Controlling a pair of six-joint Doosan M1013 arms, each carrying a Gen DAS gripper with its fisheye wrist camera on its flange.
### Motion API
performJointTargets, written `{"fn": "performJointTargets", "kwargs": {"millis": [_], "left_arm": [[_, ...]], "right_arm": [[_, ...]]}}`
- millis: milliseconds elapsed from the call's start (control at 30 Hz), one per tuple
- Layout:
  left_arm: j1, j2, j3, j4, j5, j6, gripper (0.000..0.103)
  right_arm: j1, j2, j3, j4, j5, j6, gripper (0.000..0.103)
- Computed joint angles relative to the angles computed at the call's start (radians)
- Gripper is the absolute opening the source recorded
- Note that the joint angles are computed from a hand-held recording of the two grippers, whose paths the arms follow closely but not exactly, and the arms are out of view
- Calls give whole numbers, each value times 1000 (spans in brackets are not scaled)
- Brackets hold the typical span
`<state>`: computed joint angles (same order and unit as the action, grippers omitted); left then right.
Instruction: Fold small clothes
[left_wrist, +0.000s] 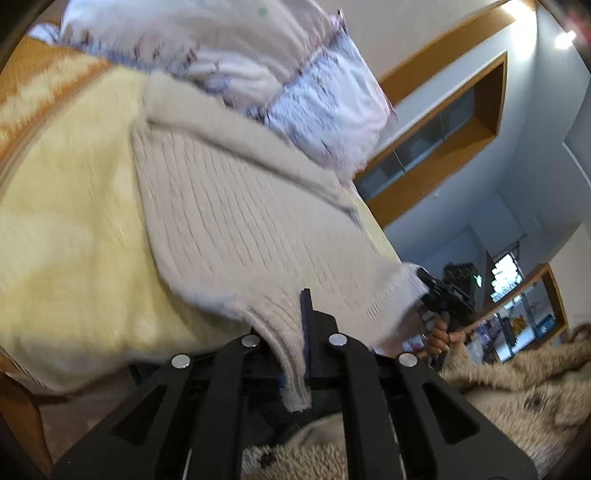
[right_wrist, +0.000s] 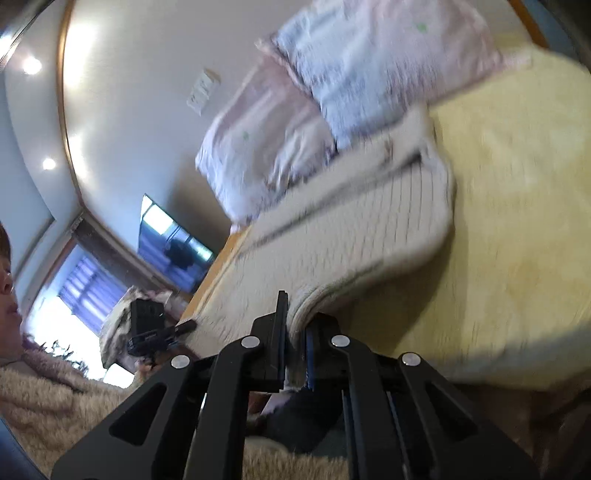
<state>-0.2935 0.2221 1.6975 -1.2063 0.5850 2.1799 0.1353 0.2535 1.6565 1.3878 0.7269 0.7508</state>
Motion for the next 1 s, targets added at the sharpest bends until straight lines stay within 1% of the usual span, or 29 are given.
{"fn": "performJointTargets", "kwargs": {"millis": [100, 267, 433, 467, 500, 533, 633, 767, 867, 967, 1000], "left_arm": [[6, 4, -34, 74, -48, -70, 6], [9, 31, -113, 229, -103, -225, 6], [15, 75, -205, 382, -127, -392, 6], [15, 84, -223, 418, -129, -421, 6], [14, 92, -242, 454, -131, -450, 6], [14, 102, -260, 477, -129, -471, 6], [15, 130, -315, 530, -127, -528, 6], [12, 170, -403, 644, -117, -614, 6], [10, 199, -463, 729, -103, -668, 6], [15, 252, -551, 809, -57, -733, 6], [17, 266, -572, 825, -45, -746, 6]], "right_arm": [[16, 4, -27, -11, -84, 7, 8], [36, 20, -81, -58, -182, -14, 8], [58, 47, -150, -178, -280, 22, 8], [58, 53, -160, -186, -282, 26, 8], [60, 62, -176, -220, -295, 54, 8], [64, 65, -184, -255, -315, 82, 8], [63, 92, -223, -317, -343, 152, 8], [59, 129, -271, -301, -384, 170, 8], [55, 162, -314, -314, -391, 206, 8], [57, 202, -368, -410, -405, 316, 8], [58, 222, -393, -466, -403, 382, 8]]}}
